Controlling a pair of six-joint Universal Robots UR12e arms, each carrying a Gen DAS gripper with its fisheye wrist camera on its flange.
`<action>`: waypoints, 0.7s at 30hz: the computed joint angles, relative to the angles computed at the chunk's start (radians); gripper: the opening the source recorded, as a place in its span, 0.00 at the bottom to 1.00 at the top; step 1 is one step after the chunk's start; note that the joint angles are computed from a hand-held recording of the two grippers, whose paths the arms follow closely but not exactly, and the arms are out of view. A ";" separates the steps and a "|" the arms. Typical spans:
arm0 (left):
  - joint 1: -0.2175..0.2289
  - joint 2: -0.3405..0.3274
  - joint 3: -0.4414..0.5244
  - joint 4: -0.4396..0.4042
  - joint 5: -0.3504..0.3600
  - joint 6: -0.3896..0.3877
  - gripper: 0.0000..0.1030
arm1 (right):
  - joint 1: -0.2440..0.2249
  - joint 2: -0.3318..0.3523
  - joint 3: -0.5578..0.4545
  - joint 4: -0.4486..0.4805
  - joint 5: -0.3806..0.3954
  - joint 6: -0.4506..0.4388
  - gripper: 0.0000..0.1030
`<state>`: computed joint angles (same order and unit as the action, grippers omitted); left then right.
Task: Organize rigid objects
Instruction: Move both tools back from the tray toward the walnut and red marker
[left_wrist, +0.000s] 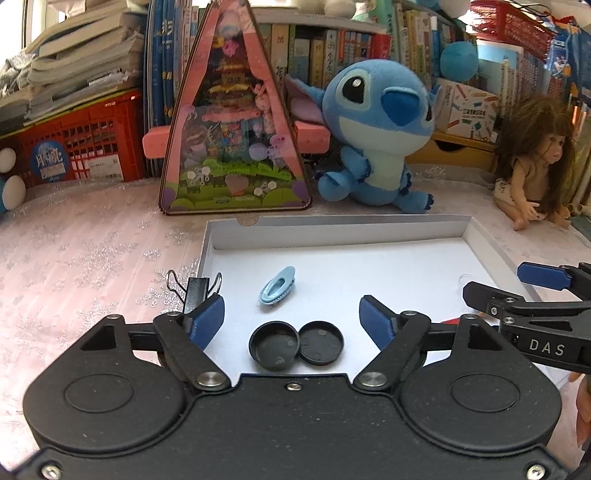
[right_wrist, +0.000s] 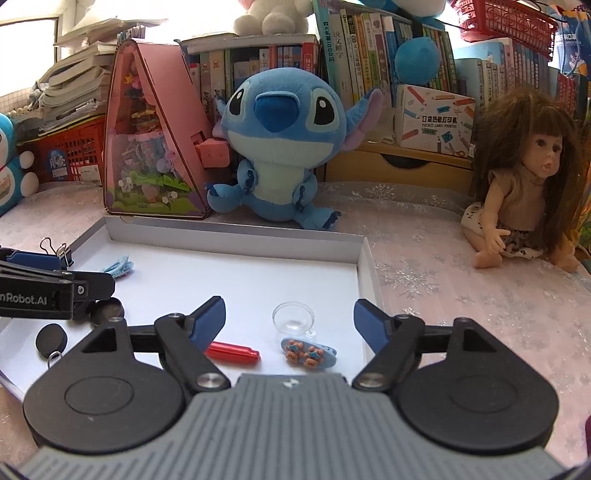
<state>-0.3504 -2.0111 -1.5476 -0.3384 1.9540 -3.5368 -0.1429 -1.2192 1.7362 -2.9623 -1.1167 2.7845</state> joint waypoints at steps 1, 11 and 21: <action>-0.002 0.003 -0.004 0.007 -0.002 0.003 0.79 | -0.001 -0.003 0.002 0.001 0.000 0.000 0.87; -0.016 0.022 -0.028 0.025 0.001 0.009 0.85 | -0.013 -0.018 0.024 -0.024 0.010 0.000 0.96; -0.028 0.045 -0.060 0.041 0.008 0.013 0.85 | -0.030 -0.035 0.047 -0.039 0.036 0.000 1.00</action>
